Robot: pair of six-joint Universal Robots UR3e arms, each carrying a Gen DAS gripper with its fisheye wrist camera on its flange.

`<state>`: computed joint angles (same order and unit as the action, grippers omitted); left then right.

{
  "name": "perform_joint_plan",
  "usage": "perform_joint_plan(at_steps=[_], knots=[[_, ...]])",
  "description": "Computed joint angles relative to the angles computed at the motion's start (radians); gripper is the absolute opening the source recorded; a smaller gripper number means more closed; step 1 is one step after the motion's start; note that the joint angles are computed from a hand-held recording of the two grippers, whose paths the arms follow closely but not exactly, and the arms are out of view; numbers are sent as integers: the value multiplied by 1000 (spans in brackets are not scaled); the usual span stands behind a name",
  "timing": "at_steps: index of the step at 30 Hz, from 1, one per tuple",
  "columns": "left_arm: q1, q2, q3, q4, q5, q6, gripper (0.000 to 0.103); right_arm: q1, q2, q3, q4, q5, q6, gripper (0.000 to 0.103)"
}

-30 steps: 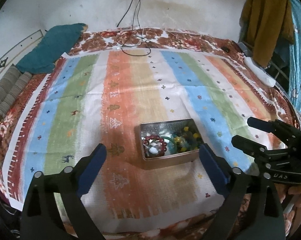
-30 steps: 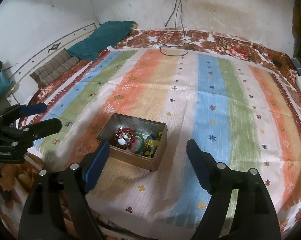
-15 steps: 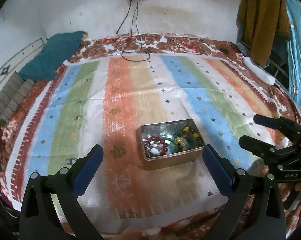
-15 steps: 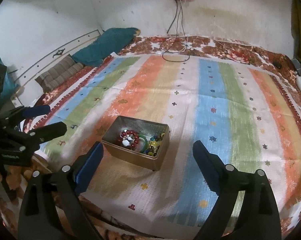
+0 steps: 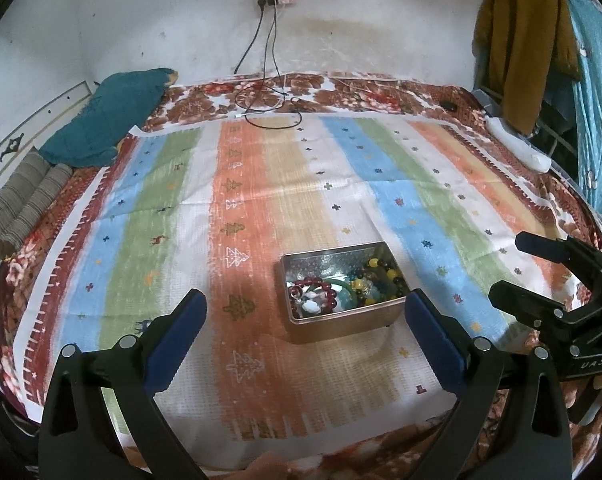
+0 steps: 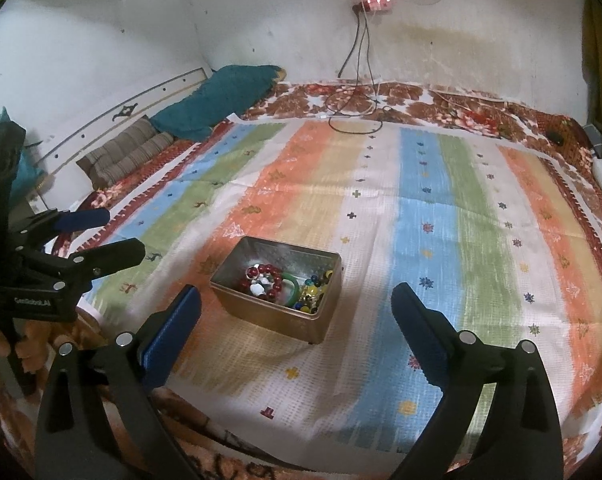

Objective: Organize jewelry

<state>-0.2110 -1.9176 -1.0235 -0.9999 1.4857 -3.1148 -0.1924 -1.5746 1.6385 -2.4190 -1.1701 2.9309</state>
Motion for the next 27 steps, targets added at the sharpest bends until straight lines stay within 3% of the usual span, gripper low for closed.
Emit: perform_joint_plan(at_steps=[27], knots=[[-4,17,-20,25,-6,-5,97,15,-2,-17,1,-3,11,97]])
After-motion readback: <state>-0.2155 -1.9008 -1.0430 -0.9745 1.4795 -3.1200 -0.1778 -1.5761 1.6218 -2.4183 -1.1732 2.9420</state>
